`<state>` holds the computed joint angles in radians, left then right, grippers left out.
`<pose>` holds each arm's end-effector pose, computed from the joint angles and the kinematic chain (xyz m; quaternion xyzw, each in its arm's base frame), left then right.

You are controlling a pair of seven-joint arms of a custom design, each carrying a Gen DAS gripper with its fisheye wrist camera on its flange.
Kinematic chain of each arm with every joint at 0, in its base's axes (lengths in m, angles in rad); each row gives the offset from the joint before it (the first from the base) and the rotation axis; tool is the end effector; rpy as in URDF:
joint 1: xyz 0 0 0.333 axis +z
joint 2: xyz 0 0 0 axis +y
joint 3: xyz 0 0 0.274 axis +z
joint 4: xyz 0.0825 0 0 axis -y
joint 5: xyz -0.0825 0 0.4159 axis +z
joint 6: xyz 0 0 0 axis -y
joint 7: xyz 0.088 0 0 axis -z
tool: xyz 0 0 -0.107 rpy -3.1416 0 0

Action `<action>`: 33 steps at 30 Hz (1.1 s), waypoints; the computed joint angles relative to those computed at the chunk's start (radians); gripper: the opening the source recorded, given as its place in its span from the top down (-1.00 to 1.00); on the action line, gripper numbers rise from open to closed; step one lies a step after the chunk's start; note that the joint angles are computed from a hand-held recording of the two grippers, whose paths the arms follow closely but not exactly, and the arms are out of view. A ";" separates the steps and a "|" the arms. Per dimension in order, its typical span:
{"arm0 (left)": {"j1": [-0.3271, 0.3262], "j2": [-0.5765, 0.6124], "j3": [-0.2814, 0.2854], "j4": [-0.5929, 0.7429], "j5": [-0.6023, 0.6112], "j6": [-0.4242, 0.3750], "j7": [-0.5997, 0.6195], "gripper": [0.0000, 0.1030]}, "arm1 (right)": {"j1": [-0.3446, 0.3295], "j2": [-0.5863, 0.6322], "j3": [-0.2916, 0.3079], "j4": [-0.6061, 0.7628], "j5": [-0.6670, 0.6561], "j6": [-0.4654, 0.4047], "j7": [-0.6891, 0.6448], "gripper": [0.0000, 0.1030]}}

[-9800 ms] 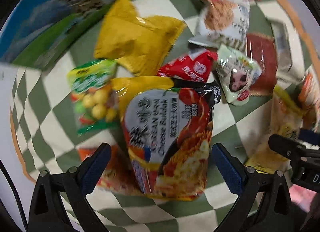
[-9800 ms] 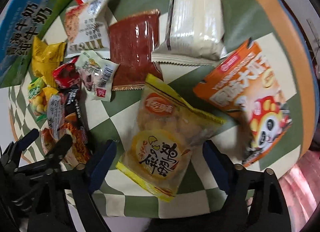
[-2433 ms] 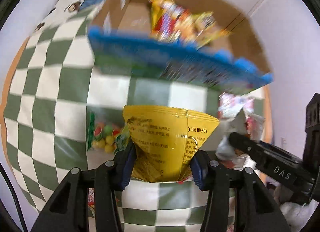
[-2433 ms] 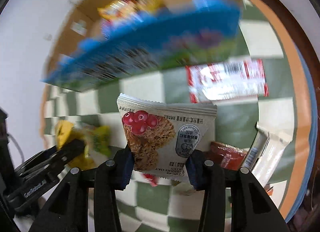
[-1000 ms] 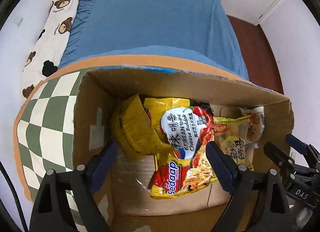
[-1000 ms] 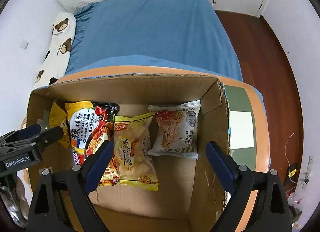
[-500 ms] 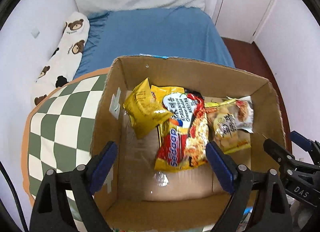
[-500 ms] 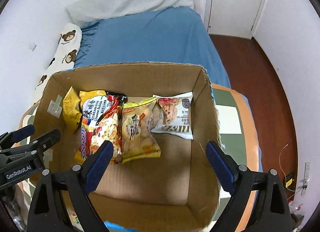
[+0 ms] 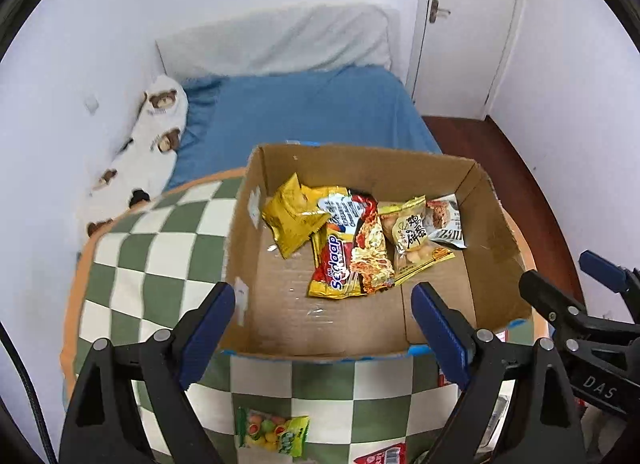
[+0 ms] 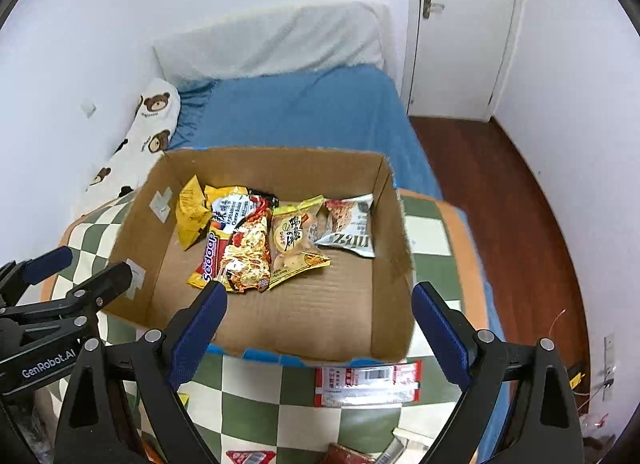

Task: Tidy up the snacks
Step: 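Grasp the orange CUICUIJIAO bag with left tool while right tool grasps the YUANWEIDAGUAZI bag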

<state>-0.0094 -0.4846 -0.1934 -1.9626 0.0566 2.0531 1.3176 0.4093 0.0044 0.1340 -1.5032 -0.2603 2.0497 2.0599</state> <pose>0.4735 -0.1160 0.6878 -0.6887 0.6654 -0.1973 0.2099 0.5415 0.3104 0.6708 -0.7120 0.6376 -0.1928 0.2222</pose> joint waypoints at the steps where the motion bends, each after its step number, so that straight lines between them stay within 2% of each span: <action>1: -0.003 -0.022 0.002 -0.011 -0.004 0.004 0.001 -0.75 | 0.003 -0.029 0.003 -0.026 -0.010 0.011 0.010 -0.85; 7: -0.016 -0.107 0.004 -0.037 -0.037 -0.011 0.006 -0.75 | 0.004 -0.156 0.021 -0.119 -0.017 0.050 0.063 -0.85; 11: -0.022 -0.169 0.012 -0.078 -0.074 -0.044 0.001 -0.75 | 0.007 -0.237 0.028 -0.189 0.034 0.026 0.074 -0.85; 17: -0.017 -0.301 0.017 -0.222 -0.103 -0.178 -0.021 -0.75 | 0.019 -0.380 0.011 -0.398 0.186 -0.065 0.102 -0.85; 22: -0.009 -0.427 0.034 -0.382 -0.139 -0.314 -0.051 -0.75 | 0.021 -0.537 -0.001 -0.623 0.249 -0.185 0.156 -0.86; 24: -0.012 -0.479 0.029 -0.449 -0.156 -0.356 -0.064 -0.75 | 0.020 -0.598 -0.008 -0.712 0.263 -0.257 0.169 -0.86; 28: -0.029 -0.556 0.033 -0.550 -0.215 -0.437 -0.093 -0.75 | 0.023 -0.711 -0.016 -0.862 0.274 -0.336 0.192 -0.86; 30: -0.041 -0.581 0.030 -0.586 -0.235 -0.464 -0.093 -0.75 | 0.028 -0.746 -0.018 -0.918 0.276 -0.354 0.194 -0.85; 33: -0.050 -0.616 0.032 -0.629 -0.252 -0.496 -0.087 -0.75 | 0.034 -0.798 -0.020 -1.012 0.274 -0.336 0.201 -0.85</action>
